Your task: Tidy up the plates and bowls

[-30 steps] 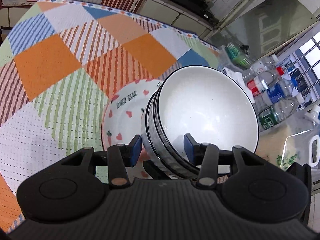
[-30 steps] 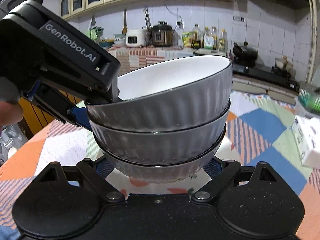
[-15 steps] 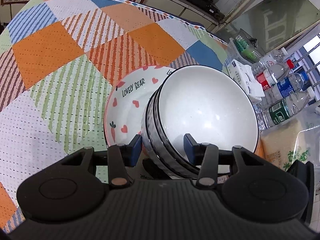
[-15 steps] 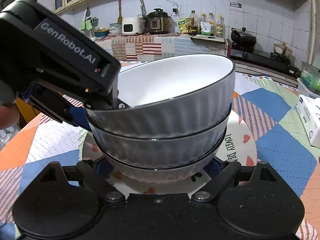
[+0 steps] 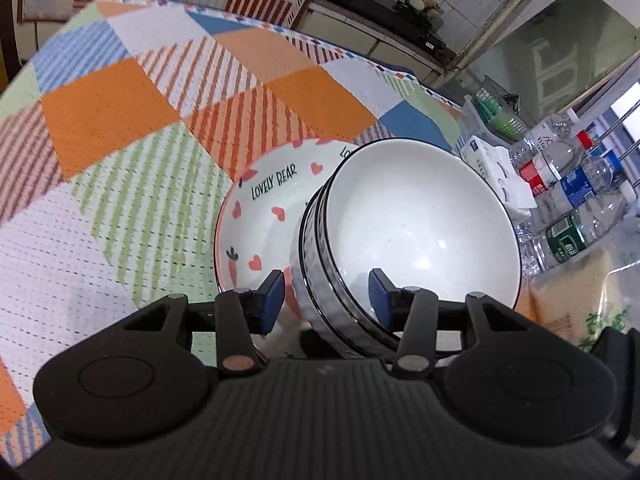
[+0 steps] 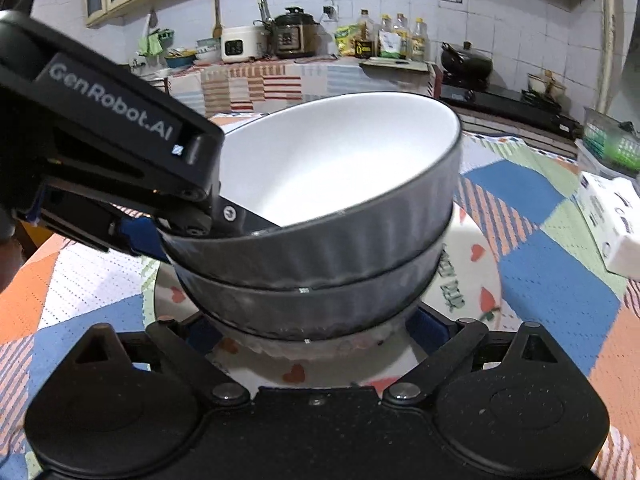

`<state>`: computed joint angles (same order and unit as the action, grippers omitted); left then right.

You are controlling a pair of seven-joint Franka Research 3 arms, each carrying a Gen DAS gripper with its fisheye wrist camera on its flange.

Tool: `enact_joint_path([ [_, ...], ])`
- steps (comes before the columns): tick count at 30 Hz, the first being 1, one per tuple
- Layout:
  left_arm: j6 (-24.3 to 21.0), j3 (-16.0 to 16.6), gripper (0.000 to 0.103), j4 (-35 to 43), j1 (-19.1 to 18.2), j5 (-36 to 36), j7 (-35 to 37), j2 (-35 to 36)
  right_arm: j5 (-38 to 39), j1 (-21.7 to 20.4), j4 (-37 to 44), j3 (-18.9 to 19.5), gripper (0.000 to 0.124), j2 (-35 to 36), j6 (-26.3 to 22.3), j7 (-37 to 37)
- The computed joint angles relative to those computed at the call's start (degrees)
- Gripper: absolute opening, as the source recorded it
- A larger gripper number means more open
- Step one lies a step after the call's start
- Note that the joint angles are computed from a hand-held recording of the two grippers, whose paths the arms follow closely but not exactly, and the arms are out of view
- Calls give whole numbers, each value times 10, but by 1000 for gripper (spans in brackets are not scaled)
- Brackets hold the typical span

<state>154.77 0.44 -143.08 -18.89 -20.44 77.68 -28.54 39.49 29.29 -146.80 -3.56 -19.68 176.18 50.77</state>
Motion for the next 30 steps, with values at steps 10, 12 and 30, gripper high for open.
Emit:
enact_joint_path([
  [10,4,-51,62,-27,46,129,-79,-84,-71,-55,-50,45,98,-73,-18,97],
  [12,-10,-48,63,-28,42,141,-92,-103,-90,-69,-54,55,98,-84,-28,119],
  [30,-127,-72,75,-43,35,226,-159,-259,-206,-134,-95,82,98,-259,-120,222],
])
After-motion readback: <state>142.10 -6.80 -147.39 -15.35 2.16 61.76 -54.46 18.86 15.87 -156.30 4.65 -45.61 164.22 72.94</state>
